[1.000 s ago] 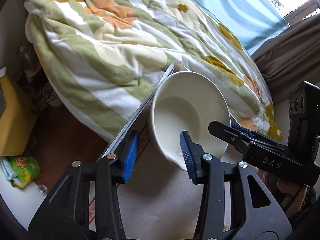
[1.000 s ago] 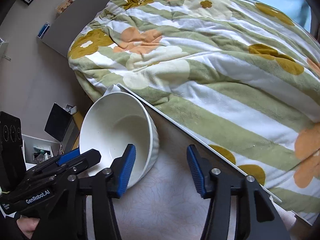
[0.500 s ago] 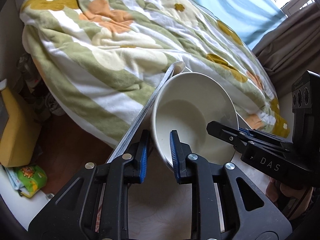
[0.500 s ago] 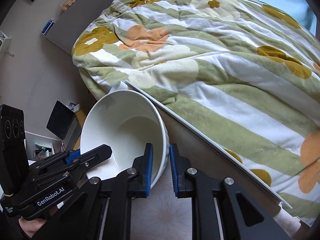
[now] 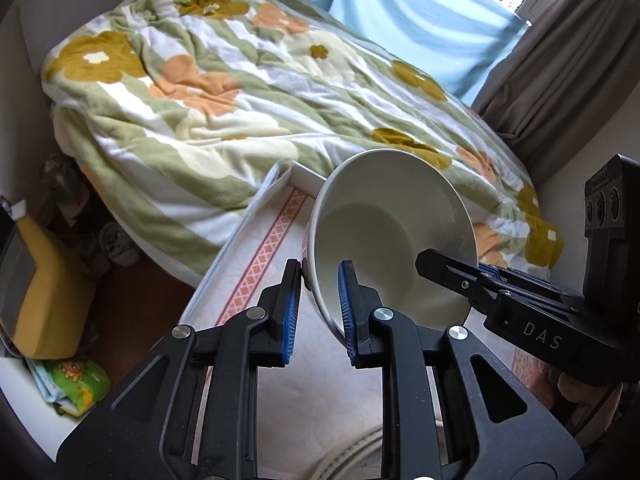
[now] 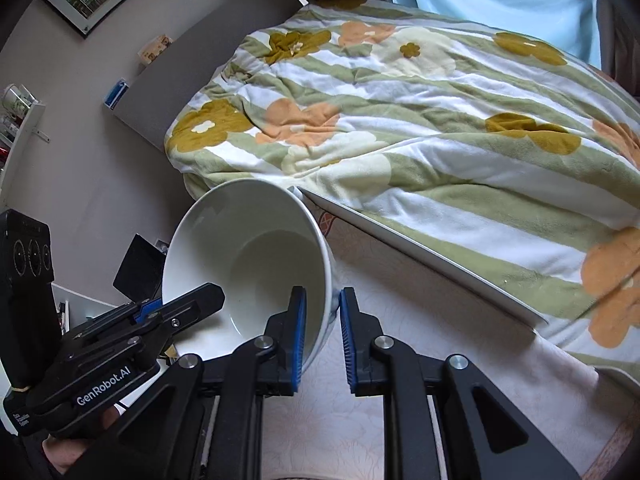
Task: Organize plates and bowls
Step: 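Lift the white bowl and carry it over the cream bowl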
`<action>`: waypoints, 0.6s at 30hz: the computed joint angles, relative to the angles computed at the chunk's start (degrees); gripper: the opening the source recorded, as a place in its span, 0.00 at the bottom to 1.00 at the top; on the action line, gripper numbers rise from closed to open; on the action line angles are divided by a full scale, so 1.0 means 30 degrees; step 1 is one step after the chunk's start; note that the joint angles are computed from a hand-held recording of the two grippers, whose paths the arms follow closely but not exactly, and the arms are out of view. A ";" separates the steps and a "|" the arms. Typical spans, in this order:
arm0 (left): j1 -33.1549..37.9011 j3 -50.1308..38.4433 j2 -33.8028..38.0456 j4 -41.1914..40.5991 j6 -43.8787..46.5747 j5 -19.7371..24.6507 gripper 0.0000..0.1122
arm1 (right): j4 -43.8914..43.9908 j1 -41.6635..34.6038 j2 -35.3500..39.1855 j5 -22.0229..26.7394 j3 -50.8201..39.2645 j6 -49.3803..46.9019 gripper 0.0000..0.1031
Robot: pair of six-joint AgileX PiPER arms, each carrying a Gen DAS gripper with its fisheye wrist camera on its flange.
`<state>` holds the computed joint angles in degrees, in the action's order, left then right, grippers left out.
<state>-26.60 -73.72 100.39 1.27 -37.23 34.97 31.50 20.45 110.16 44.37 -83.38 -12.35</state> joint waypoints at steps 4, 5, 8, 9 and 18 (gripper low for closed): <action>-0.2441 0.0263 -0.1763 0.2410 -0.3218 0.0909 0.15 | -0.0163 -0.0411 -0.3709 -0.0499 0.3131 0.0060 0.15; -0.3207 0.0256 -0.2119 0.3118 -0.4215 0.1229 0.15 | -0.0330 -0.0504 -0.4722 -0.0526 0.3940 0.0211 0.15; -0.5685 -0.0069 -0.2862 0.5000 -0.6944 0.2370 0.15 | -0.0598 -0.1141 -0.7697 -0.0318 0.6274 0.0350 0.15; -0.6536 -0.0350 -0.2936 0.5460 -0.7662 0.2805 0.15 | -0.0622 -0.1483 -0.8746 -0.0153 0.7060 0.0324 0.15; -1.3765 -0.4722 -0.0535 0.7861 -1.2113 0.5704 0.15 | 0.0258 -0.9743 -1.7817 0.5305 1.2262 -0.3272 0.15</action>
<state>-67.89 -87.88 98.78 24.85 -73.57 52.08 32.28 -8.78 56.71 60.29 -46.60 -22.17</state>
